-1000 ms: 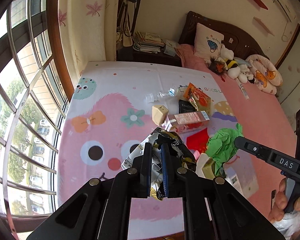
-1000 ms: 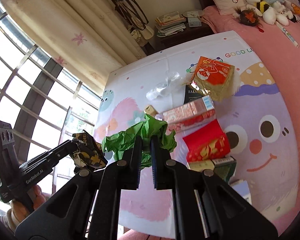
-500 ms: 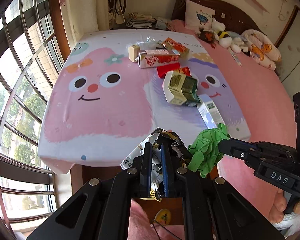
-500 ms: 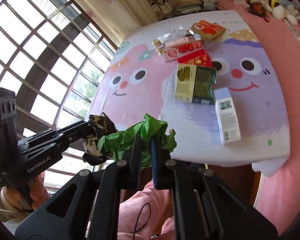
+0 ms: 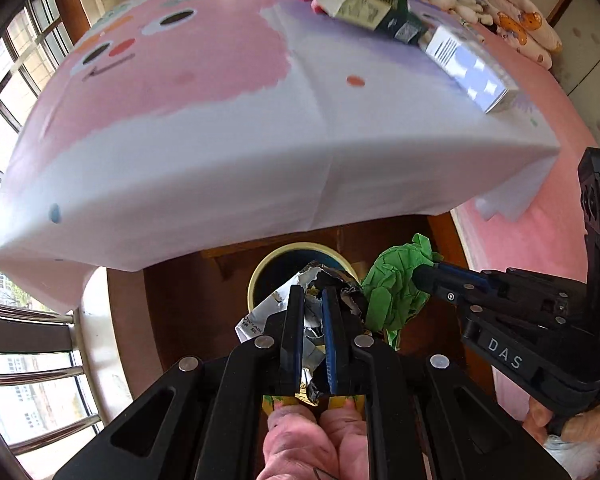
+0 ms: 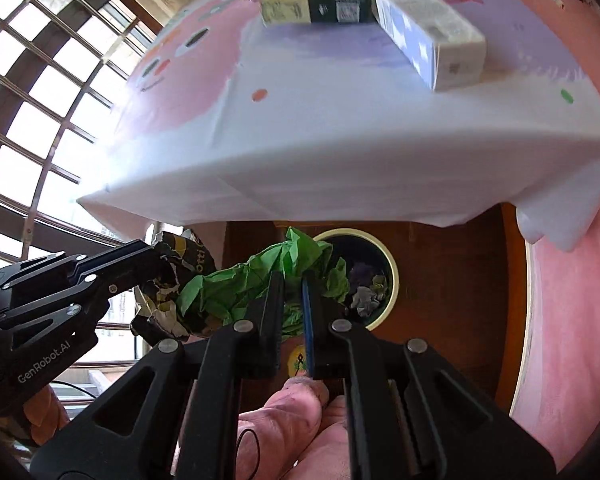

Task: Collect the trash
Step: 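Carry both items over the trash bin and open both tools to drop them, then raise both tools from the bin back toward the table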

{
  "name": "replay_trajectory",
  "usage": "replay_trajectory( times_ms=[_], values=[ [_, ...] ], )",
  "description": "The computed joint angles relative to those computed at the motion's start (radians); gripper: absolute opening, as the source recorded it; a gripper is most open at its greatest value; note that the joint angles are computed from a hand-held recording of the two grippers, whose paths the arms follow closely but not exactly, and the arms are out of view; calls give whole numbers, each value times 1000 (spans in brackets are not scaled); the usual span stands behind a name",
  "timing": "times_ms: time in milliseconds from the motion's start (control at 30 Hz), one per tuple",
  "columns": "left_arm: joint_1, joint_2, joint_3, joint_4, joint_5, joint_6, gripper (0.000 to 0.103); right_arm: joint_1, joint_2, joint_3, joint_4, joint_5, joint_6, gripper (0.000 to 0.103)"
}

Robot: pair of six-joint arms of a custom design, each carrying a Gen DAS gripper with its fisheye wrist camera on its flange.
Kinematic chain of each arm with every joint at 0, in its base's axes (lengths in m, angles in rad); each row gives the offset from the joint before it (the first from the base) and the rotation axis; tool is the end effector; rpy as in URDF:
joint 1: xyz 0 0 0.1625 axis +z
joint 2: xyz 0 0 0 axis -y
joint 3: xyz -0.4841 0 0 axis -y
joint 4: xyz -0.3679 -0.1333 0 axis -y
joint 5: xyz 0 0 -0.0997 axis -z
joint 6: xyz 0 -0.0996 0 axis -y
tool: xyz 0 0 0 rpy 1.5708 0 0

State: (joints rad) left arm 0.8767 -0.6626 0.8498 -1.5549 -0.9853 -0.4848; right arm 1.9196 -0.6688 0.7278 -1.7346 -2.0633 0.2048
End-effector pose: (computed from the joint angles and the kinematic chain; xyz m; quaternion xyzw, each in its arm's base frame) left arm -0.3824 -0.7539 0.2904 0.1286 0.9443 -0.0789 0.2926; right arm 0.3734 -0.7744 0.3641 0.0569 -0.9669 0.1154 0.2203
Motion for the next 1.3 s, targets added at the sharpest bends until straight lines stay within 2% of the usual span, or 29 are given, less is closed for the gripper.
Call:
replay_trajectory(
  times_ms=[133,233,367,467,533,600,633,667,833,900,967,1000,1133,1300],
  values=[
    [52,-22,217,-214,12,63,9,-61,-30,240,-206,-48,-4,6],
    [88,-8,306,-319,23,110,9,-109,-29,360,-338,-54,-8,6],
    [127,18,368,-421,12,162,9,-166,-13,461,-462,-57,-17,7],
    [148,32,386,-451,-5,186,9,-202,1,510,-523,-59,-34,7],
    [157,41,388,-458,-3,203,18,-222,6,530,-544,-51,-36,7],
    [161,45,397,-484,1,221,42,-236,13,539,-559,-37,-29,7],
    [161,48,398,-493,3,228,65,-243,19,536,-558,-32,-24,7],
    [161,50,398,-499,10,233,78,-247,30,520,-546,-27,-17,7],
    [153,65,362,-474,39,212,78,-262,36,514,-531,-16,11,10],
    [151,60,356,-462,42,195,78,-262,38,511,-527,-9,13,19],
    [147,53,346,-438,43,175,78,-259,37,504,-522,-3,10,48],
    [145,50,343,-428,46,165,78,-255,36,505,-527,-2,7,51],
    [128,21,326,-356,48,117,78,-230,34,477,-491,-22,12,51],
    [89,-24,270,-229,35,64,78,-182,7,440,-407,-47,70,51]
  ],
)
